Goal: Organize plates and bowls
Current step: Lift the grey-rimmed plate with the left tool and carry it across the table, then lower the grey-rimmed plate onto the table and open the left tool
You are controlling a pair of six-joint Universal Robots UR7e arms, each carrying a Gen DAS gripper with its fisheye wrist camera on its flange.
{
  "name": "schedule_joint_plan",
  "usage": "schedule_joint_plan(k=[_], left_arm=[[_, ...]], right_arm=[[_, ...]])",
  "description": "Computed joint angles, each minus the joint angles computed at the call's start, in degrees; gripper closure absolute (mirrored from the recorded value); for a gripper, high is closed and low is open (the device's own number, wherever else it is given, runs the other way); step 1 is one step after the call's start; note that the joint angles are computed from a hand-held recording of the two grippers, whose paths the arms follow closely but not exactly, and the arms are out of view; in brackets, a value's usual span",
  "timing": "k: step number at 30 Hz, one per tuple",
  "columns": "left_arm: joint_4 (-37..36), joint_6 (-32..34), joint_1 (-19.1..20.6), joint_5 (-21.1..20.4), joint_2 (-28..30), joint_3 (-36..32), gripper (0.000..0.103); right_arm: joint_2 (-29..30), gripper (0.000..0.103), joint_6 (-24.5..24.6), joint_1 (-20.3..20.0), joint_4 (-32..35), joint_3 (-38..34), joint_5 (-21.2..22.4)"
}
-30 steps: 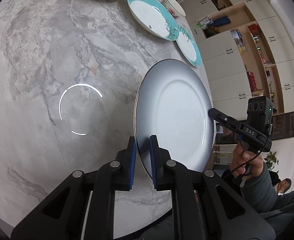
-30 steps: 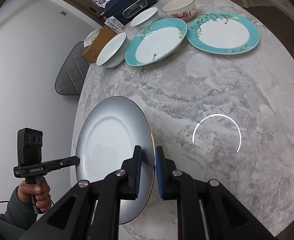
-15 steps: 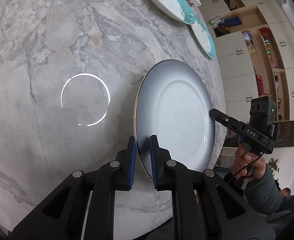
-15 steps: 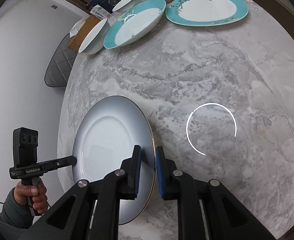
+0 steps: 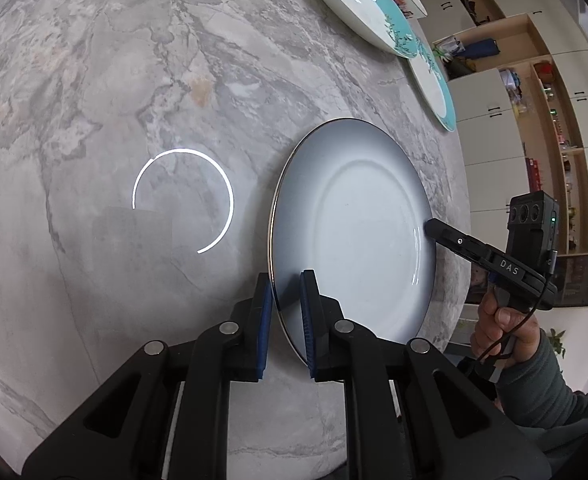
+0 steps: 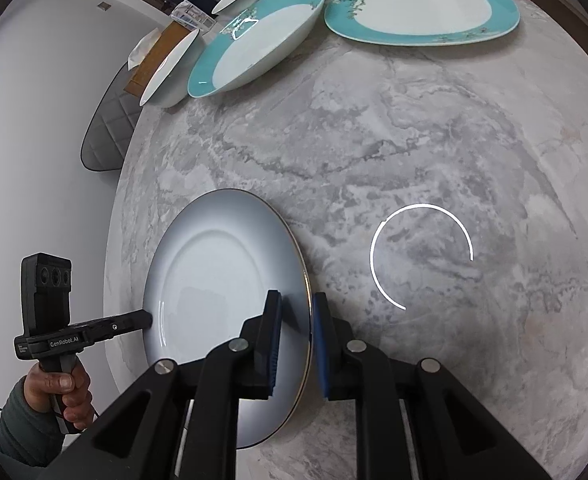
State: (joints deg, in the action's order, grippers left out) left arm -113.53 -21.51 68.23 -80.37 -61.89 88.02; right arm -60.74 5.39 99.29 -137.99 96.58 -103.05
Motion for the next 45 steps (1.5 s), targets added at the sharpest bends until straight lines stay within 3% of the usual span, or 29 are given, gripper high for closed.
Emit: schedule_joint_plan(k=[7, 12, 13, 14, 15, 16, 18, 20, 23, 26, 29, 35, 40, 45], left_arm=[[-0.47, 0.44, 0.67, -0.56, -0.87, 0.70, 0.091], [-2.28, -0.79, 0.91, -1.48, -2.12, 1.93, 0.085], [-3.20, -0.90, 0.78, -1.32, -2.60, 2.35, 0.079], [-4.21, -0.92, 0.49, -0.75, -3.34, 2.87, 0.073], [-5.18, -0.95, -0.07, 0.68, -4.31, 3.45, 0.052], [-5.99, -1.05, -0.56, 1.86, -4.96, 3.82, 0.043], [-7.98, -1.86, -1.58, 4.32, -6.53, 4.61, 0.031], [-8.78, -3.29, -2.44, 6.04, -7.46, 4.54, 0.025], [-9.17, -4.35, -4.53, 10.13, -7.93, 3.71, 0.000], [-6.91, -3.00, -7.39, 15.20, -6.71, 1.64, 0.000], [-9.05, 1.41, -10.53, 18.96, -5.44, 1.21, 0.000], [-15.50, 3.53, -13.62, 17.15, -0.23, -1.28, 0.000], [-11.70, -2.14, -15.36, 18.27, 8.34, -9.32, 0.000], [-7.30, -9.07, -15.15, 21.03, 18.76, -19.95, 0.001]], right_arm=[[-0.03, 0.084, -1.18, -0.28, 0.20, -0.10, 0.46], [0.07, 0.074, -1.47, 0.04, 0.51, -0.45, 0.32], [-0.11, 0.065, -1.43, 0.14, -0.20, -0.23, 0.91], [-0.60, 0.048, -1.44, 0.20, -1.28, 0.15, 1.57], [-1.09, 0.039, -1.32, 0.34, -2.14, 0.48, 1.51], [-1.72, 0.025, -0.94, 0.50, -3.29, 0.93, 1.09], [-3.04, 0.015, 0.20, 0.65, -5.53, 1.74, 0.86], [-4.00, 0.000, 0.97, 1.21, -8.04, 2.26, -1.33], [-4.97, 0.000, 1.72, 1.59, -8.91, 1.89, -2.99], [-5.54, 0.000, 2.09, 2.13, -8.42, 1.11, -5.46], [-6.20, 0.000, 0.88, 2.47, -9.03, 0.62, -6.30], [-6.21, 0.000, -5.04, 1.51, -5.69, -3.41, -4.46], [-3.97, 0.000, -12.77, -2.23, -1.18, -11.53, 0.47], [1.24, 0.001, -21.58, -5.82, 6.28, -25.07, 4.24]])
